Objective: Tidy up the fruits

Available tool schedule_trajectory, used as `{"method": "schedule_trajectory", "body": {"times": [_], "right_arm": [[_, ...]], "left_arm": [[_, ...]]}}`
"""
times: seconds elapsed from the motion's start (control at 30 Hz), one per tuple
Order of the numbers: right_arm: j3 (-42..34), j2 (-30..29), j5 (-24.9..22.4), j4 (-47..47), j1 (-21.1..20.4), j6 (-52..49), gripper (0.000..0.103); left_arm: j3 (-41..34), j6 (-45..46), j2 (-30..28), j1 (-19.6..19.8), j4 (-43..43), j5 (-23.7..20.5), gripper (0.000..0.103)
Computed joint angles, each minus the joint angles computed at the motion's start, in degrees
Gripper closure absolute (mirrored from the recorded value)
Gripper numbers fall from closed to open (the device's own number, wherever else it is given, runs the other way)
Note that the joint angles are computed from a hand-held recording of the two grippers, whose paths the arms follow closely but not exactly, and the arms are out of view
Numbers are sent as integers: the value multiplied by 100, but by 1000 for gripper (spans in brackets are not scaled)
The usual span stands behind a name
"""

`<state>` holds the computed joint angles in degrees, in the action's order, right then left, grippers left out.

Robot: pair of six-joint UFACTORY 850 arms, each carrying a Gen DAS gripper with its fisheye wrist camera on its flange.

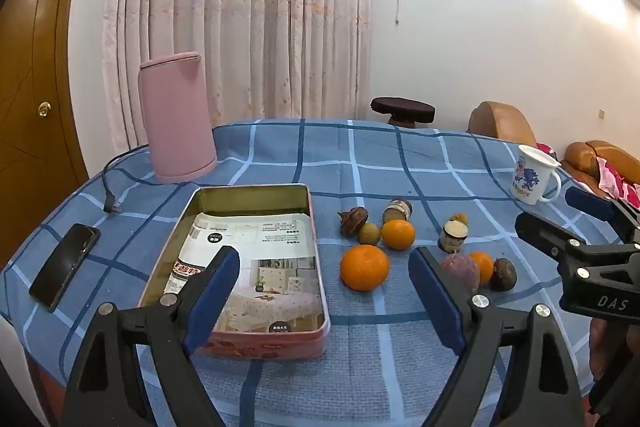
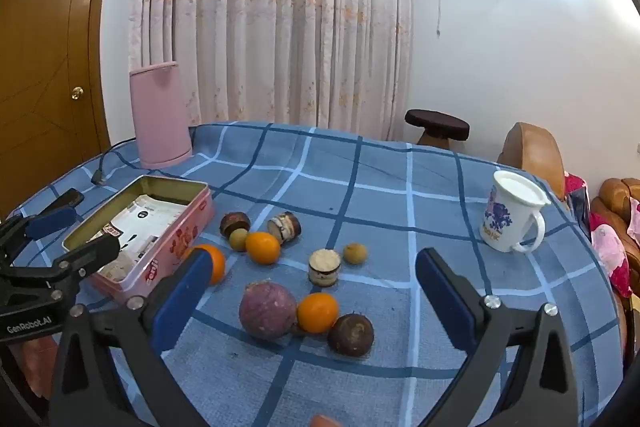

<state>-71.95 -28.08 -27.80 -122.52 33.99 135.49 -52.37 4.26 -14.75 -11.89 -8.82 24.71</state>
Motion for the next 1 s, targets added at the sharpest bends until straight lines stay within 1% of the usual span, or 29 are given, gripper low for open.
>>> {"method": "schedule_trajectory", "body": {"times": [0.03,0.07,0.17,0.3,0.37,0.47,0.8,1.0], "right_arm": [[8,-7,-15,-82,-5,89,0],[-4,-20,8,-49,-9,62,0],[-6,-17,49,41,-11,-60,0],[119,78,26,47,-16,-36,0],[160,153,60,107,-31,-54,0],[164,83,-5,49,-34,115,0],[237,149,-67,134,-26,78,0],[247,151,-49,150,-24,101,0]], "left_arm": [[-5,-43,-5,5,33,-11,16],[28,-327,1,33,238,91,16],[31,-390,10,83,300,33,16],[64,-294,11,64,236,52,16],[-24,-250,-71,68,204,-40,16],[-37,67,-89,-32,-101,-50,16],[-4,252,-60,-94,-236,-13,16],[-27,219,-61,-90,-226,-73,16]]}}
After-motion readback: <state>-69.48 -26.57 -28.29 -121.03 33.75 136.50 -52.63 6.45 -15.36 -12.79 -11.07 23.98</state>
